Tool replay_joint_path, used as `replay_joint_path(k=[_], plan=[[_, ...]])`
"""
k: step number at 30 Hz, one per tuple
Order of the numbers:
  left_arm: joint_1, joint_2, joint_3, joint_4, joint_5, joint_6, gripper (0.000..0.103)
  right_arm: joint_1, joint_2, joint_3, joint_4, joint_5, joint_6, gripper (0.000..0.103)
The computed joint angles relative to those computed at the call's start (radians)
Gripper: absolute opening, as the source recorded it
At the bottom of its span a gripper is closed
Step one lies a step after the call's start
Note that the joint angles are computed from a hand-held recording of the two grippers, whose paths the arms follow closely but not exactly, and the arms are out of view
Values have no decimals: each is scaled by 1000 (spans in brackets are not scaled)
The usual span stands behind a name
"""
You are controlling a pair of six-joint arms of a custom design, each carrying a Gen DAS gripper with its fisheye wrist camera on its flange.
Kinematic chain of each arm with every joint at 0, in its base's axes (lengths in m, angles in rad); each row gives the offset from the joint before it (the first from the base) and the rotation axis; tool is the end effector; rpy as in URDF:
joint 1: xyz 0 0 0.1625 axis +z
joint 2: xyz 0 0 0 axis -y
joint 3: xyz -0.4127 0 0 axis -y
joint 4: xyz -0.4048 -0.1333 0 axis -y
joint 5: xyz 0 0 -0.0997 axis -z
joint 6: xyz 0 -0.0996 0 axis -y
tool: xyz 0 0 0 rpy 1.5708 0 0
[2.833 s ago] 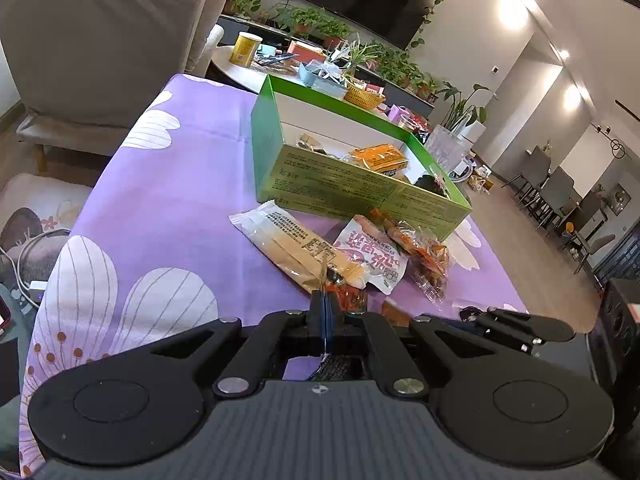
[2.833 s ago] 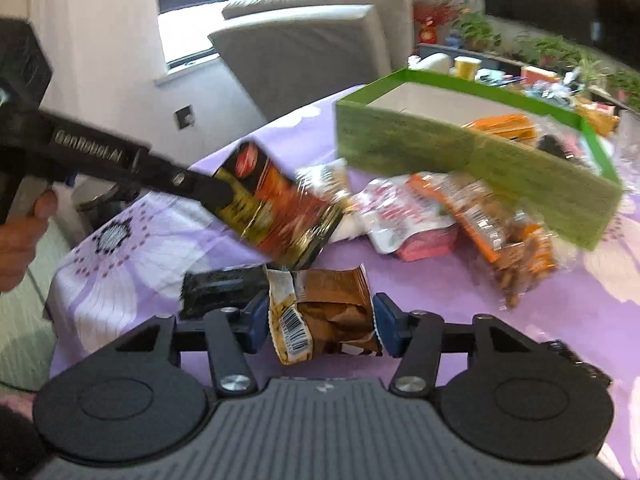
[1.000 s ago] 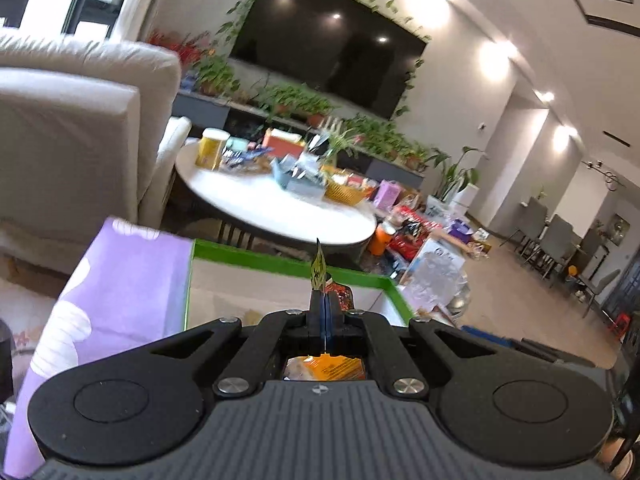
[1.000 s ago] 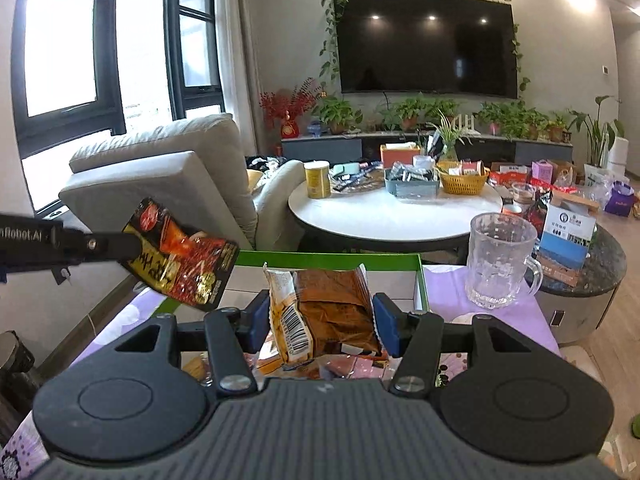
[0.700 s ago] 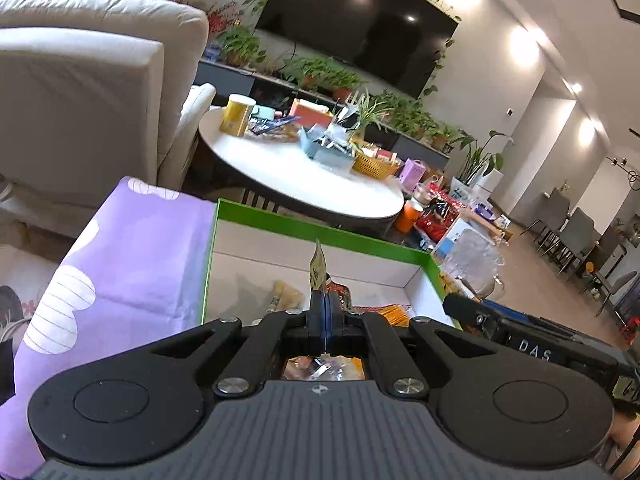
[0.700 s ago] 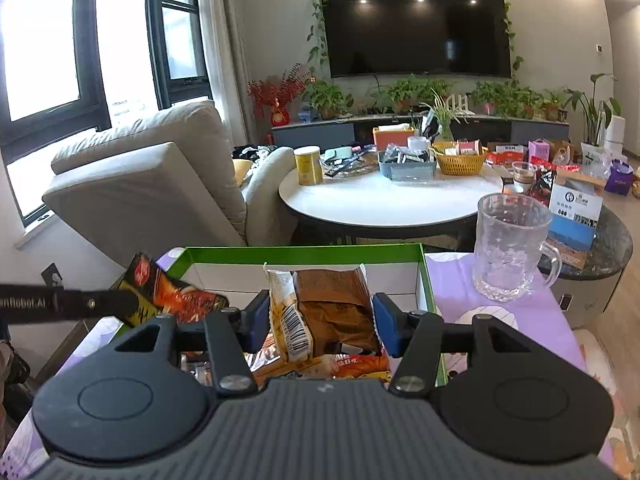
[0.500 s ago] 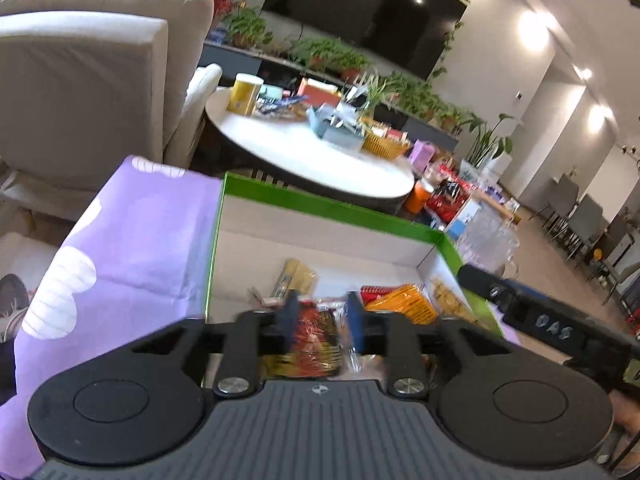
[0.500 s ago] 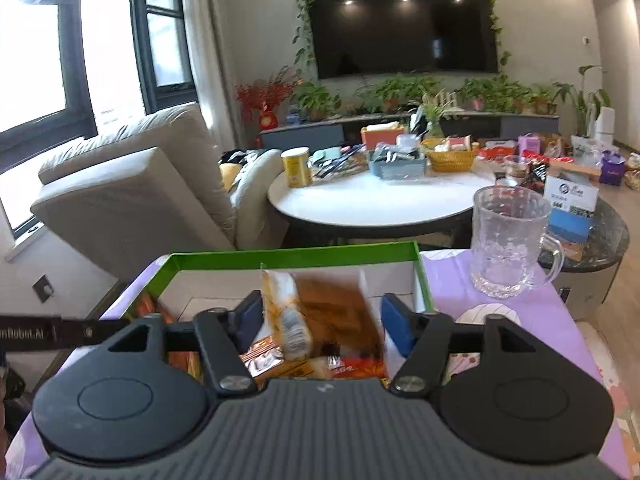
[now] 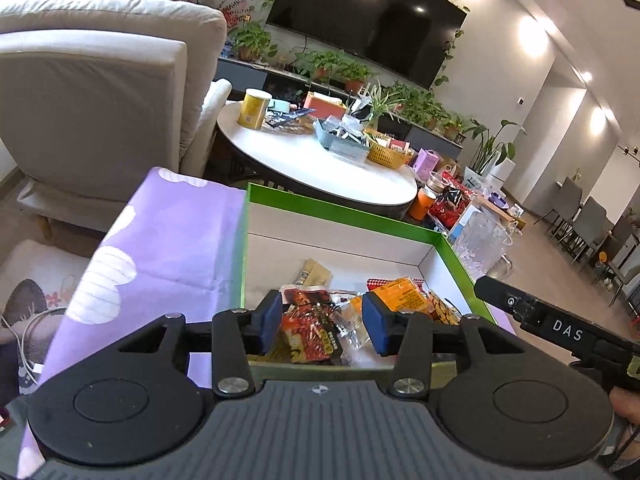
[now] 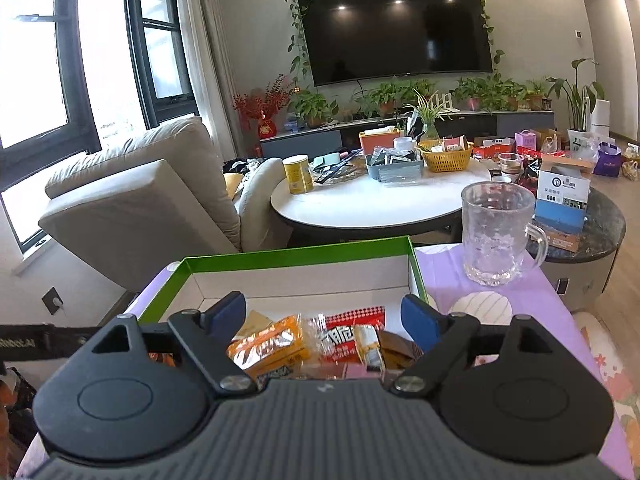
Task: Organize snacks
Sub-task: 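Open both tools over the green box to drop both packets, then grasp the black wrapped snack bar with the left tool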
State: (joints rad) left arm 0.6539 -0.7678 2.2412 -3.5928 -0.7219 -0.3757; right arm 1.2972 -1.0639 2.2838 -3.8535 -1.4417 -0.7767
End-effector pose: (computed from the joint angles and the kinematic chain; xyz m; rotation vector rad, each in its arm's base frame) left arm -0.2351 -0.4423 0.0421 0.3613 2.4894 -1.2397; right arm 0.0125 -0.4961 0.1822 0.6851 -2.2997 1.2973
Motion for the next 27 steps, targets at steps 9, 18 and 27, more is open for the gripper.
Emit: replay_joint_path(k=[9, 18, 27], plan=[[-78, -58, 125, 59, 23, -106, 43, -32, -58, 77, -4, 16, -18, 88], [-139, -83, 205, 169, 5, -240, 43, -72, -99, 137, -9, 19, -28, 88], [-174, -99, 263, 243, -15, -357, 43, -130, -121, 200, -63, 20, -107, 88]])
